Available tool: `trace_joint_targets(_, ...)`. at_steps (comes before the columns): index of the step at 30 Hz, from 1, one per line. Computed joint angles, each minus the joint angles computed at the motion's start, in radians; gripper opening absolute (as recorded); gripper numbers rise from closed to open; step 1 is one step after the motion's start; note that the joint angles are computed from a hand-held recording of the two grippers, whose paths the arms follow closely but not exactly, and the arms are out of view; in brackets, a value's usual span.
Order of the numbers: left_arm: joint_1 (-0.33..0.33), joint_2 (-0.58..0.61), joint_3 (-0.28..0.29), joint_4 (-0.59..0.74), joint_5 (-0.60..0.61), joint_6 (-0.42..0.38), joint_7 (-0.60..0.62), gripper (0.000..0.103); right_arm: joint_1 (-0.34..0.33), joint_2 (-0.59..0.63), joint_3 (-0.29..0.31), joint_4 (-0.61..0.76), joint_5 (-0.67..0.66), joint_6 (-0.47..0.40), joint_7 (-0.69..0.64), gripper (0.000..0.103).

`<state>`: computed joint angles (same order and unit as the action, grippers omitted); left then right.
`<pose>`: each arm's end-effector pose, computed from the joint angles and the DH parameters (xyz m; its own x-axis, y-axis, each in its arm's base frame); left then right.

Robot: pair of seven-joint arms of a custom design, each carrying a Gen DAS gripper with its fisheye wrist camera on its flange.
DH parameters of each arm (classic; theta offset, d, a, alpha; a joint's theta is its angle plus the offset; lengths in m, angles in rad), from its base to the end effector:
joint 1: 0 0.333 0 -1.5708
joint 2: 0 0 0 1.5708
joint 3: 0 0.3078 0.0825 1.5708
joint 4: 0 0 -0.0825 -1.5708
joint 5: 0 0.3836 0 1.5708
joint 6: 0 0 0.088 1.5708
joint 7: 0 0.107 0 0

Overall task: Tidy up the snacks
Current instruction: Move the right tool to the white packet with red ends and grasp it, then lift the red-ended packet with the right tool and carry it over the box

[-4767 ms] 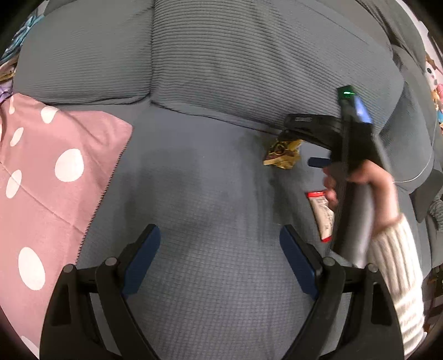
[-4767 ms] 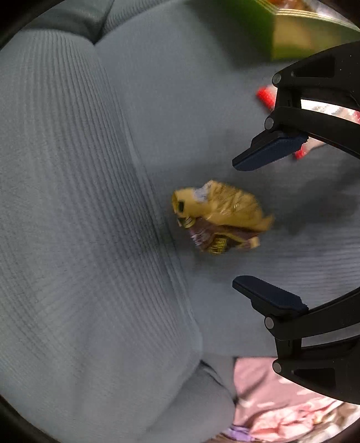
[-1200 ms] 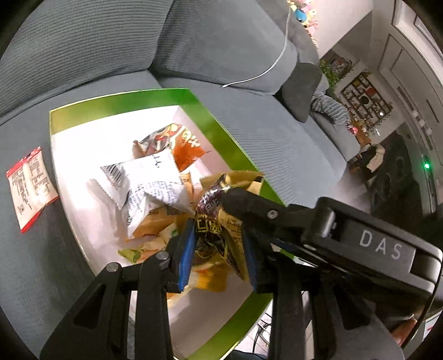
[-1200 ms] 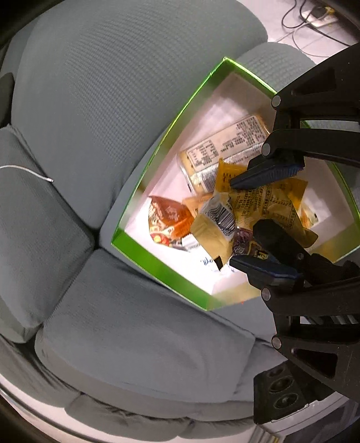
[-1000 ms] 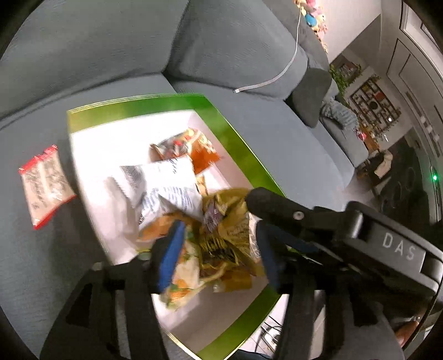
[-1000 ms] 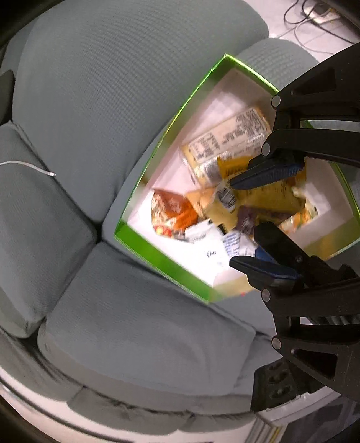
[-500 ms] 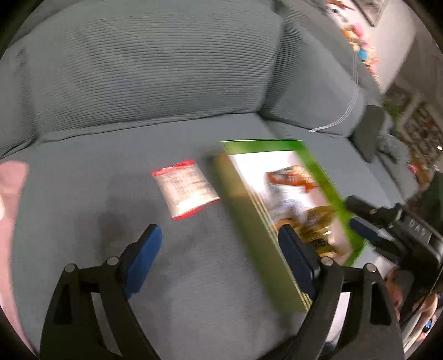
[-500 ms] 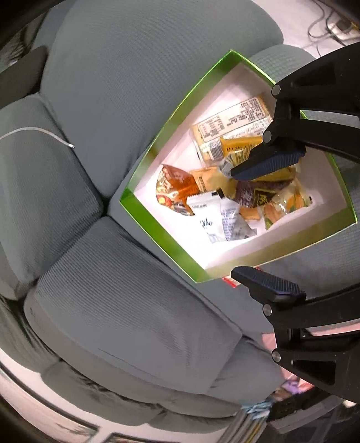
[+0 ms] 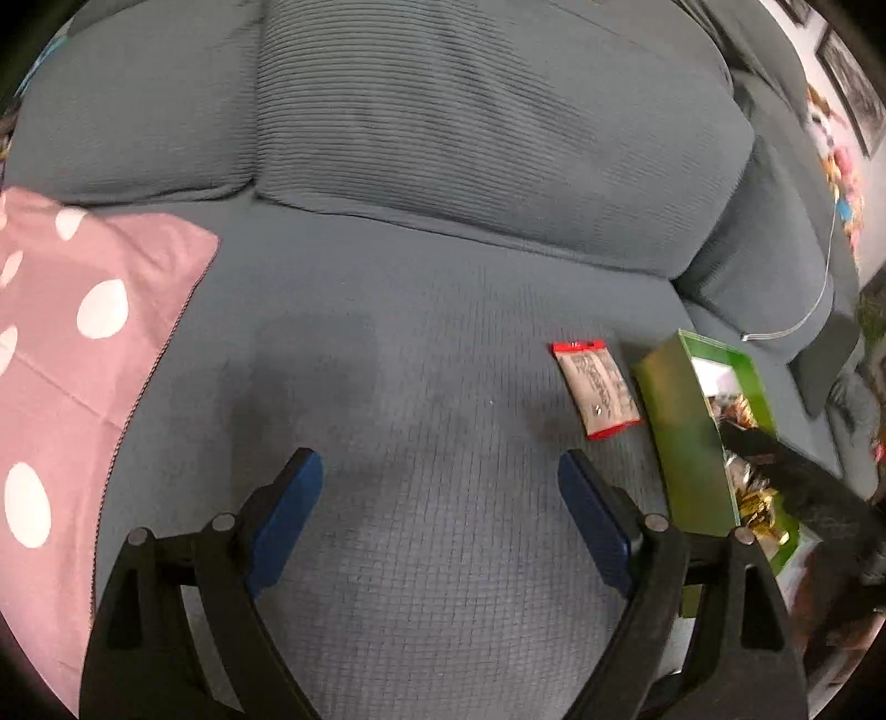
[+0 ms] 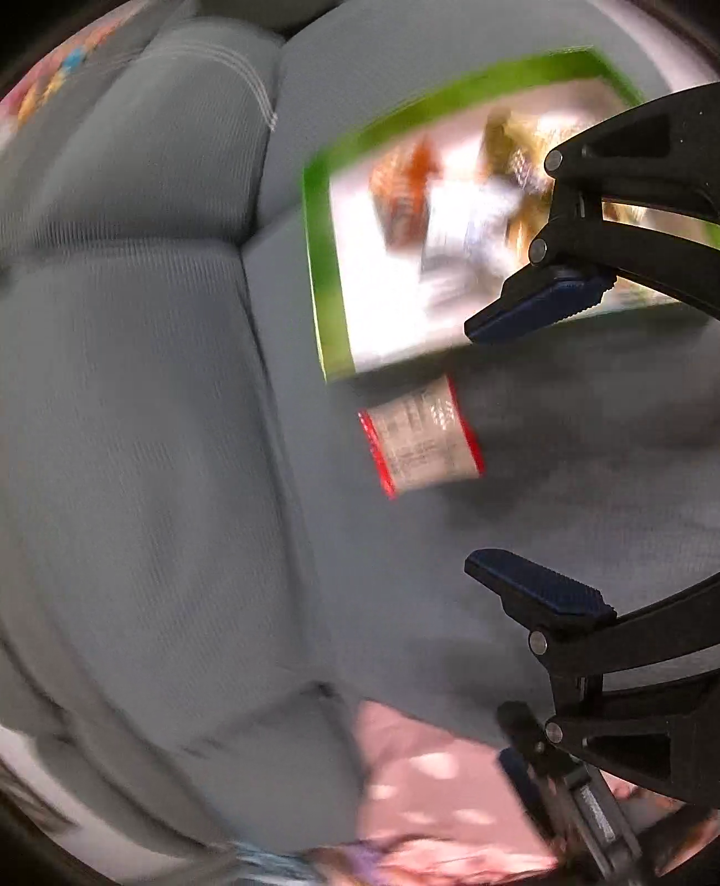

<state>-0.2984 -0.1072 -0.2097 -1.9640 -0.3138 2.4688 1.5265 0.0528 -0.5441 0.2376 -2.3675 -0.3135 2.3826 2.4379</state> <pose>0.4998 -0.2831 0.5803 -0.3515 -0.8874 0.2984 -0.8350 0.1531 -0.5285 0.4167 0.1368 0.5726 -0.3686 -0.9261 -0.0807 -0.7181 0.3388 -0.6079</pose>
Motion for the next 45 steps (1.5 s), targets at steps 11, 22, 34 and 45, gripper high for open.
trace_joint_targets(11, 0.031, -0.016, 0.022, -0.006, -0.013, -0.023, -0.074, 0.087, 0.080, 0.493, -0.094, 0.430, -0.057, -0.293, -0.166, 0.077)
trace_joint_targets(22, 0.027, -0.011, 0.019, 0.006, -0.035, -0.032, -0.031, 0.087, 0.149, 0.633, -0.216, 0.578, -0.003, -0.455, -0.272, 0.077)
trace_joint_targets(34, 0.034, 0.009, 0.012, 0.020, -0.021, -0.045, -0.049, 0.087, 0.156, 0.469, -0.197, 0.353, 0.213, -0.237, -0.373, 0.068)
trace_joint_targets(45, 0.041, 0.018, 0.005, 0.012, 0.052, -0.042, -0.117, 0.087, 0.193, 0.312, -0.150, 0.172, 0.413, -0.125, -0.346, 0.069)
